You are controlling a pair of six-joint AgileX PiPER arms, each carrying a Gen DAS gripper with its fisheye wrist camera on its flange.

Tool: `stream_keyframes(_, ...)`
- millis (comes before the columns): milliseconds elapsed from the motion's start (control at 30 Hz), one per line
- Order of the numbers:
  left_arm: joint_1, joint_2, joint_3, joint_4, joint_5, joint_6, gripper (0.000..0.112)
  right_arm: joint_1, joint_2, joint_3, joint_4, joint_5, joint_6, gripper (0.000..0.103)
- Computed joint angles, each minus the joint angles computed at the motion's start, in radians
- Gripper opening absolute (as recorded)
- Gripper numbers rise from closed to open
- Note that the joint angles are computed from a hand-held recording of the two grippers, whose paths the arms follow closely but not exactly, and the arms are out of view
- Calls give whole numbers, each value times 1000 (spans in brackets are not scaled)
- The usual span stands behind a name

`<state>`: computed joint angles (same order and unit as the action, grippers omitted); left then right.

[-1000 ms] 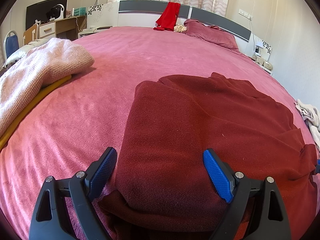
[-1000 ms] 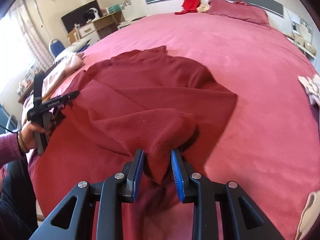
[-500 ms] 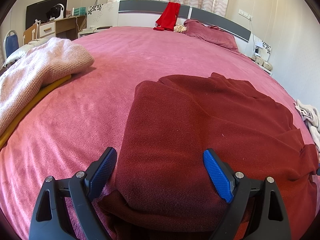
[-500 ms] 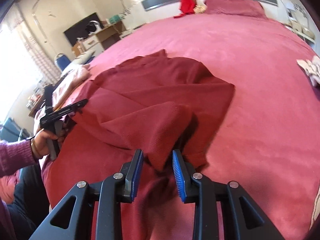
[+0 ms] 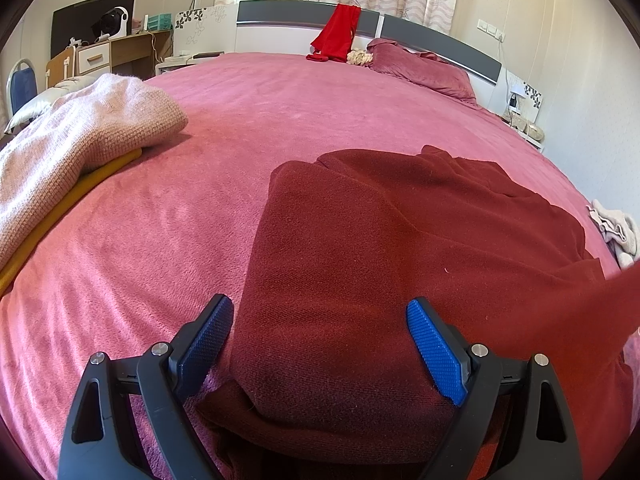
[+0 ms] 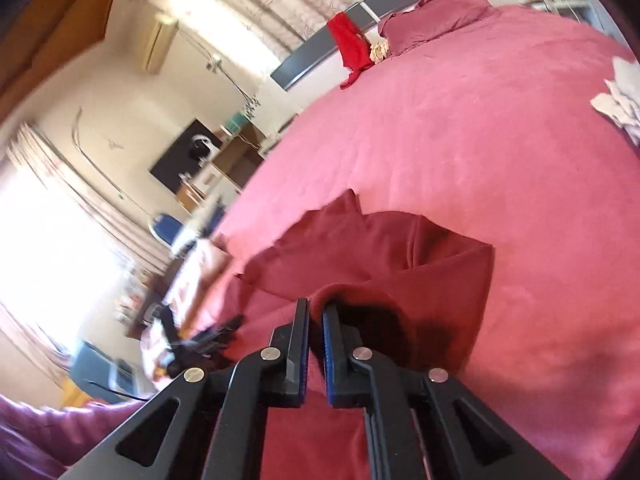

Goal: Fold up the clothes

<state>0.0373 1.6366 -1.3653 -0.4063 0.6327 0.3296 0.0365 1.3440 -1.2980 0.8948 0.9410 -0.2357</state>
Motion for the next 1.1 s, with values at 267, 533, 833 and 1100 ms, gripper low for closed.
stream_keyframes(267, 1, 0, 0, -7, 1, 6, 90, 51, 0, 114, -302, 187, 165, 16)
stream_keyframes(533, 0, 1, -2, -3, 2, 5, 91, 374, -11, -64, -669, -64, 473, 29)
stream_keyframes(833, 9, 6, -6, -32, 10, 33, 93, 369, 262, -208, -790, 14, 404, 0)
stream_keyframes(1100, 5, 10, -10, -30, 12, 35, 94, 556, 145, -231, -1159, -24, 813, 23)
